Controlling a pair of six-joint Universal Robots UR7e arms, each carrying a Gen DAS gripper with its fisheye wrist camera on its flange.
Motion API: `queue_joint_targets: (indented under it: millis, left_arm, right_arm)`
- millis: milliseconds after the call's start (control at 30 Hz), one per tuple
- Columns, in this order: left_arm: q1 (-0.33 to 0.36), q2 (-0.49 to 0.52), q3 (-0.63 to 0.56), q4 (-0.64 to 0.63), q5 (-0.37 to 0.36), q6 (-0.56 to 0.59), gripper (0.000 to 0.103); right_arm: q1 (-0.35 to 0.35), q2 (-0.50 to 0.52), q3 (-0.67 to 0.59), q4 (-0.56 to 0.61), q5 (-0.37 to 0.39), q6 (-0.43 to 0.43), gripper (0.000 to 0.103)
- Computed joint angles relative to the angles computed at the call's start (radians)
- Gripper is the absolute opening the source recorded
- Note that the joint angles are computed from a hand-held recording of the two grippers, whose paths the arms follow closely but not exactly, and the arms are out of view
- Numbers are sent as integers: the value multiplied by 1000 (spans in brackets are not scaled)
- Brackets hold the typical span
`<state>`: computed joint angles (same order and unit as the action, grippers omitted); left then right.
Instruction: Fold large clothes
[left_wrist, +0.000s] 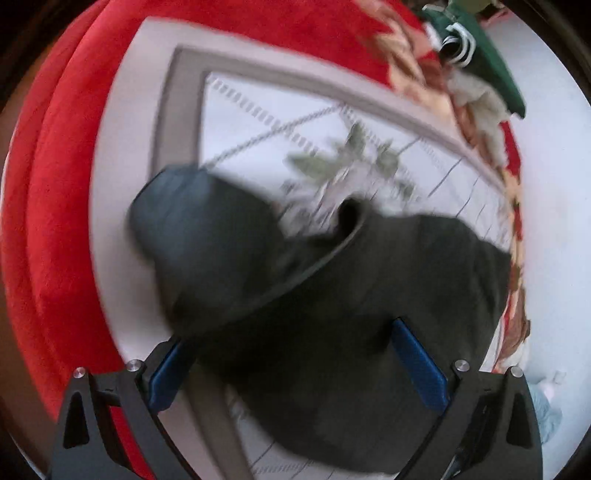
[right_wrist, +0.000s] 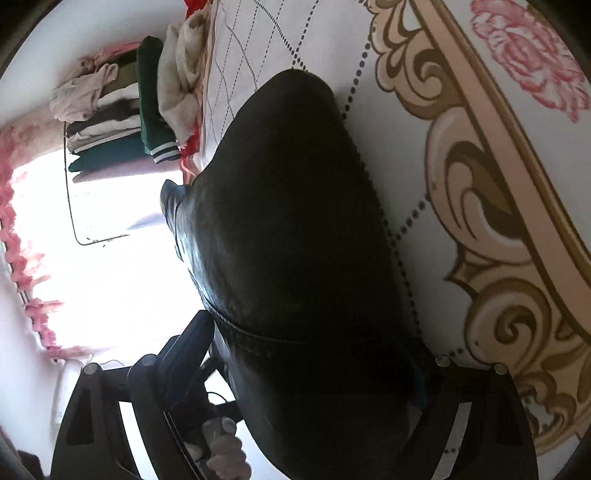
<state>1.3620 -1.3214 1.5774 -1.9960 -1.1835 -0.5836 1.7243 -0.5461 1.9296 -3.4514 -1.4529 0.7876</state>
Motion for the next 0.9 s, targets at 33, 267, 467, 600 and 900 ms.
queue_joint_targets:
  millis: [33,267,467,600,900]
  left_arm:
    - [-3,2,6,-38,-6,6,101]
    - [-51,2,13,-141,46,47,28]
    - [-88,19,-52,-110,58,81,22]
    - [-120,34,-103,-65,52,104,21]
    - [-203,196,-275,-6,-30,127,21]
  right_arm:
    - [3,3,-9,9,-4,-5,91]
    - [63,28,-11,-90,-103,66,47]
    - [132,21,-4,-173,-167,127,38]
    - [163,-24,11,-183,-196,149,37]
    - [179,-239,61,-118,-305,132,36]
